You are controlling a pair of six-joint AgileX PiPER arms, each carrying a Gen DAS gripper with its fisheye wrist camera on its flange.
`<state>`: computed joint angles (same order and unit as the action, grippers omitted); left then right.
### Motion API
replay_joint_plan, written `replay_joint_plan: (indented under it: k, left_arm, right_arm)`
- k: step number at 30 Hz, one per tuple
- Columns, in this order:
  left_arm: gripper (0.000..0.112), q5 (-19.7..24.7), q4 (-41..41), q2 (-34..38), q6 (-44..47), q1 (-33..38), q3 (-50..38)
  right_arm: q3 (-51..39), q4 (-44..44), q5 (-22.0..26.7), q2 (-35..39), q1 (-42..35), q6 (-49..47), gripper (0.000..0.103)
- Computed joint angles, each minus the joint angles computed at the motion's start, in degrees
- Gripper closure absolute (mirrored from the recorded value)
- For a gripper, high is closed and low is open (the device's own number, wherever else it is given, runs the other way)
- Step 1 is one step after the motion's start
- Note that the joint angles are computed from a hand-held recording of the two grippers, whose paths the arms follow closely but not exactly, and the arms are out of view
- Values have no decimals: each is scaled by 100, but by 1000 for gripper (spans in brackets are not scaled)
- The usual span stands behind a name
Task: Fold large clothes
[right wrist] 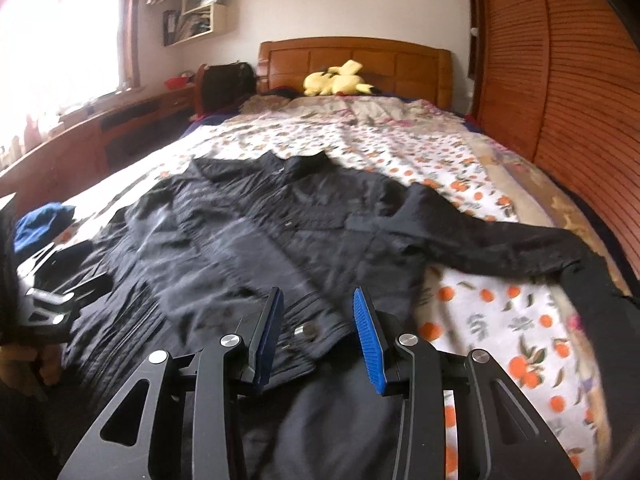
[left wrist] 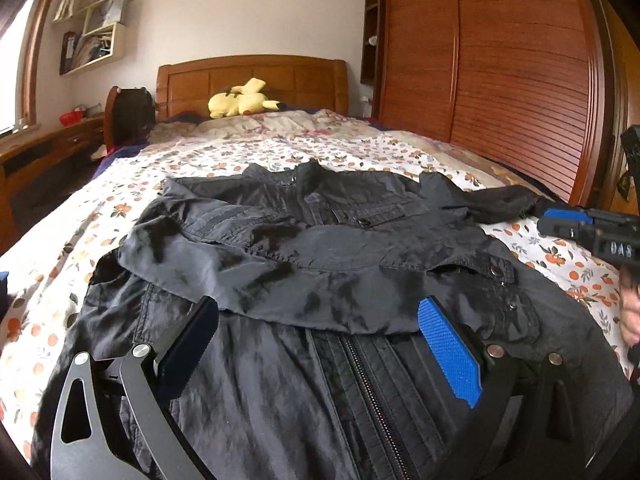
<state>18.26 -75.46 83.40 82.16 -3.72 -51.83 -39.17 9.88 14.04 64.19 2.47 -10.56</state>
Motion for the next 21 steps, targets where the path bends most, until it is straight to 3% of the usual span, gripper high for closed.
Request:
replay_joint_plan:
  k: [3,6,10,15,21]
  left_arm:
    - [12,-36,-252,-68,235,-1,74]
    - [12,-80,-430,-134,434,-21,138]
    - [12,-179,-666,-231,710,-100,238]
    - [12,-252,-762,-251,847,-168,261]
    - [12,-273,-813,-251,900,-193,266]
  right_arm:
    - [-228,341,91,114,-441,-519,66]
    - [-471,569,90,326,-893,-950,52]
    - [-783,931,95,749,-1390,-1454,46]
    - [-1211,1396,48,1489,-1840,-1985,45]
    - [-1882,1125,72,2517,-2085,-1525,44]
